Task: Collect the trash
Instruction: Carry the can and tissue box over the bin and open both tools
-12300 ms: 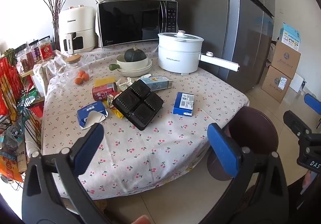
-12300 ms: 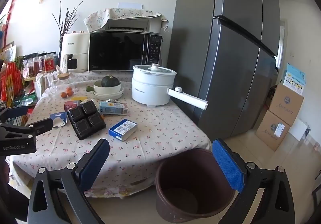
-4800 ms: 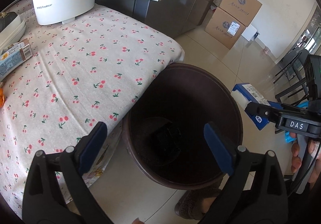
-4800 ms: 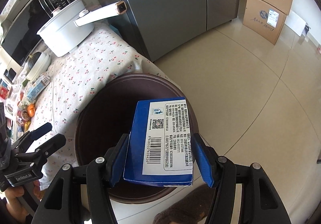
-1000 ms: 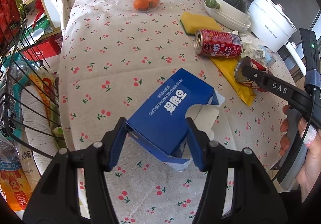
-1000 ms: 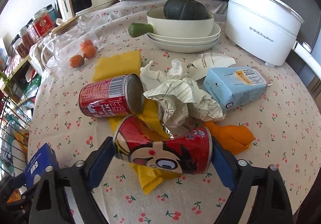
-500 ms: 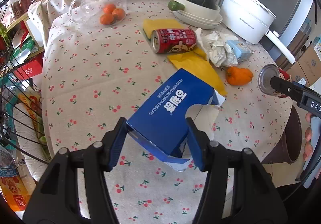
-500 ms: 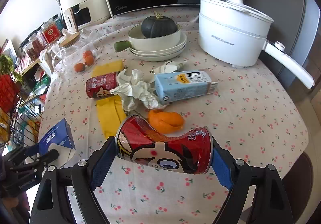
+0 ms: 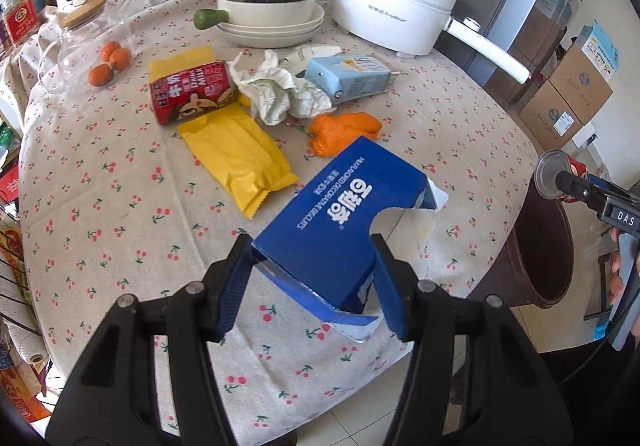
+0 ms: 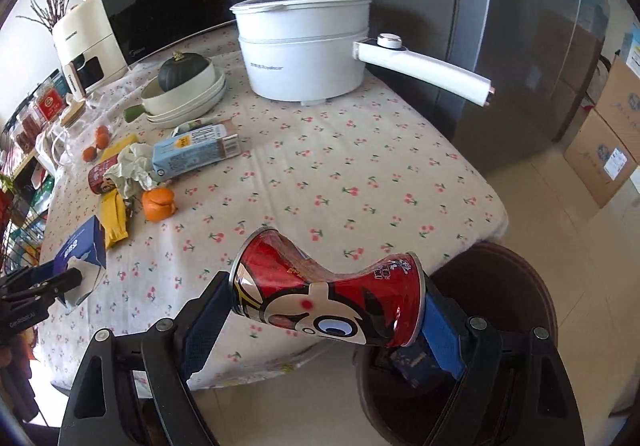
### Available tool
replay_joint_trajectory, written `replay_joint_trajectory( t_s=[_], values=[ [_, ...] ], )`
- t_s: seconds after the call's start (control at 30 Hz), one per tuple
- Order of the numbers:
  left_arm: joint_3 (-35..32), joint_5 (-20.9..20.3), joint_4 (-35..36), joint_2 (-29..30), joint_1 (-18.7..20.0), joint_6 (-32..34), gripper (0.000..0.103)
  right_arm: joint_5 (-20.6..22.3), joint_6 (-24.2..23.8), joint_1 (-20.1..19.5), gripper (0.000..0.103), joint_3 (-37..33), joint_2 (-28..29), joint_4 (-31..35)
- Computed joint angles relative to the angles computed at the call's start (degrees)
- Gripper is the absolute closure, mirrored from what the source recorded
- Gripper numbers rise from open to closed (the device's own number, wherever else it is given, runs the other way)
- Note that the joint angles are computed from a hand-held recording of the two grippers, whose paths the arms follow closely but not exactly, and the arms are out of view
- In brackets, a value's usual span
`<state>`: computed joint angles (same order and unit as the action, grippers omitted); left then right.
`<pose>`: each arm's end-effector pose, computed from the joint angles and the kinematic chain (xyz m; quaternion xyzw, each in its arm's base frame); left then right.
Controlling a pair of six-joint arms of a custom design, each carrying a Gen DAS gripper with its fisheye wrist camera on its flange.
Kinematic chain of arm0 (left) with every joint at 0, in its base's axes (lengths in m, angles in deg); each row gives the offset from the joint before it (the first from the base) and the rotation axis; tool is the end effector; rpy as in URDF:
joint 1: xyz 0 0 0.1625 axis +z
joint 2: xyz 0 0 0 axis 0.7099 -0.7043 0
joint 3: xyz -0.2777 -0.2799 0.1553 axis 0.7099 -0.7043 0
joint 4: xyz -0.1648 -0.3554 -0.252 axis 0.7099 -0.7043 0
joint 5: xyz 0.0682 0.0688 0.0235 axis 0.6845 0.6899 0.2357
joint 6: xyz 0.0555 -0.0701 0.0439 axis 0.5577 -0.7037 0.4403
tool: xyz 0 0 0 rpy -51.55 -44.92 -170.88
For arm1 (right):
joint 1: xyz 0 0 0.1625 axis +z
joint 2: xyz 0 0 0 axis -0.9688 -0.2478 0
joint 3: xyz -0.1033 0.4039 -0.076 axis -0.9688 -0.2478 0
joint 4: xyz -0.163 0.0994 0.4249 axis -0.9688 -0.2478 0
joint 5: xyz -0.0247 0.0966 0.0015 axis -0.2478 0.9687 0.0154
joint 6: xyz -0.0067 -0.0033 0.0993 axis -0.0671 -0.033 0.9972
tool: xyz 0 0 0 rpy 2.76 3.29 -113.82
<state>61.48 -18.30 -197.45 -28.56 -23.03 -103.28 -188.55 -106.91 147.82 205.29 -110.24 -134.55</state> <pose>-0.3833 -0.3760 -0.0346 -0.0027 0.9001 -0.2907 0.3245 -0.0402 -0.4883 0.3970 0.2619 -0.8960 0.2139 0.2877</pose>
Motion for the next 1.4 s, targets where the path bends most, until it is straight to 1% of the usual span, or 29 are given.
replay_joint_trajectory(
  t_s=[0.03, 0.1, 0.2, 0.33, 0.57, 0.67, 0.87, 0.97, 1.07, 1.17, 1.4],
  values=[
    [-1.0, -0.1, -0.7, 1.1, 0.1, 1.1, 0.044, 0.4, -0.2, -1.0, 0.014, -0.6, -0.1, 0.3],
    [-2.9, -0.5, -2.3, 3.3, 0.5, 3.7, 0.044, -0.3, 0.9, -2.4, 0.014, -2.2, 0.1, 1.9],
    [-6.2, -1.2, -4.2, 6.7, 1.0, 7.6, 0.044, 1.4, 1.7, -4.7, 0.014, -4.4, -0.3, 5.9],
    [-10.5, -2.1, -5.7, 11.0, 1.7, 12.4, 0.044, 2.2, -0.1, -7.6, 0.014, -5.5, -0.6, 6.3],
    [-17.7, -4.6, -8.3, 17.7, 3.1, 19.4, 0.044, 1.1, -1.6, -13.6, 0.014, -8.7, 0.9, 7.0],
    [-20.9, -5.9, -9.3, 20.6, 3.5, 22.1, 0.044, 0.5, -2.2, -15.5, 0.014, -10.0, 1.7, 6.9],
    [-27.2, -7.8, -10.2, 26.0, 3.7, 26.8, 0.044, -0.3, -2.8, -17.9, 0.014, -11.9, 3.0, 7.4],
    [-29.9, -8.6, -10.6, 28.2, 3.8, 28.7, 0.044, -0.2, -2.3, -18.6, 0.014, -12.7, 3.1, 9.5],
    [-32.2, -9.3, -10.8, 30.1, 3.9, 30.2, 0.044, 0.3, -1.3, -19.2, 0.014, -13.4, 2.8, 11.3],
    [-34.3, -9.8, -10.6, 31.8, 4.1, 31.3, 0.044, 1.2, -1.3, -20.1, 0.011, -13.7, 1.8, 12.5],
    [-38.5, -10.5, -9.6, 35.2, 4.3, 34.0, 0.043, 2.0, -1.7, -21.6, 0.010, -14.5, 1.0, 12.9]
  ],
)
